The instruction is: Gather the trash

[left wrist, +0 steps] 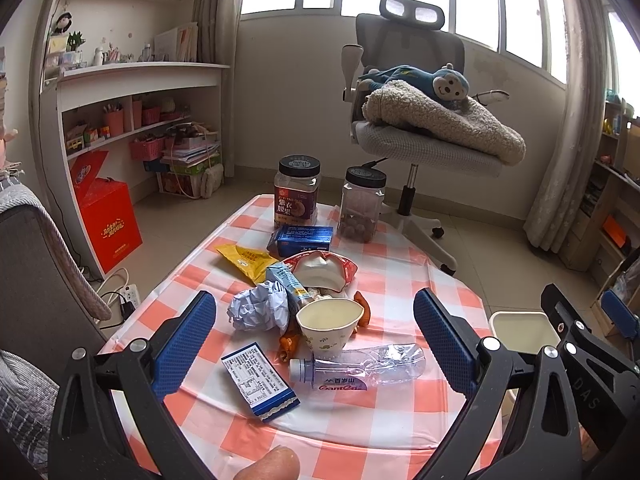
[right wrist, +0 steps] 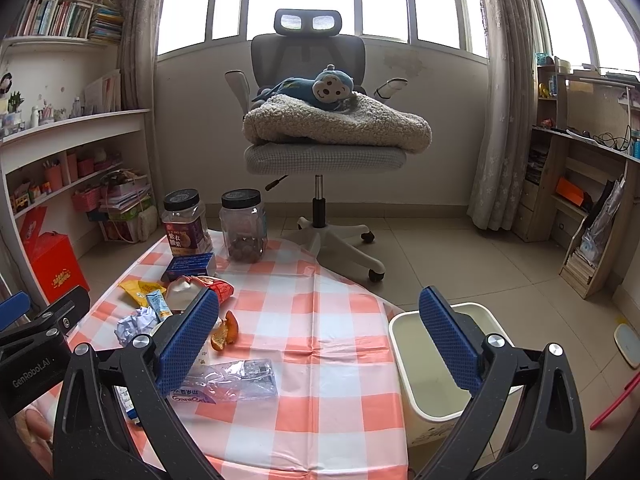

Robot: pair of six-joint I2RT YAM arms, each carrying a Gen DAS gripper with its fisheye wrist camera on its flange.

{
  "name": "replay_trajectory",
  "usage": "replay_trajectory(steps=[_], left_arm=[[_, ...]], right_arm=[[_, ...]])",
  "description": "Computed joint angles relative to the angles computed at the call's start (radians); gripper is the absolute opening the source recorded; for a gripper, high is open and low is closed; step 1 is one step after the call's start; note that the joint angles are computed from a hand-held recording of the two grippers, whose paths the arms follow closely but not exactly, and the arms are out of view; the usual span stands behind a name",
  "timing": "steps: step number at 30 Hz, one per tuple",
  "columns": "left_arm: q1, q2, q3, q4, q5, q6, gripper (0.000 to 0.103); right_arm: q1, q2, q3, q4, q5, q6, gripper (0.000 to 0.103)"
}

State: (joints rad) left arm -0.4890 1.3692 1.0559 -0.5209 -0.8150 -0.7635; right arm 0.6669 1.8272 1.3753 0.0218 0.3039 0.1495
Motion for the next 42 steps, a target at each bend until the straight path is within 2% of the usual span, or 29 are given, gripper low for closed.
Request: replay_trajectory(steps=[37,40,42], left_arm=[[0.024,-0.001,0.009,-0.035,0.031,-0.021,0.096],[0.062,-0.03,0.009,-0.036,0.047,-0.008,0.096],[0.125,-0.068,0.016,-0.035,0.044,0.017,0.096]], right_arm=[[0.001,0.001,-0.002,-0.014,-0.006,-0.004,0.096],[-0.004,0.012,0.029,-0.056,-0.029,-0.006,0.096],[-0.021,0.052,0.144,-0.191,-0.101,-0.013,0.096]])
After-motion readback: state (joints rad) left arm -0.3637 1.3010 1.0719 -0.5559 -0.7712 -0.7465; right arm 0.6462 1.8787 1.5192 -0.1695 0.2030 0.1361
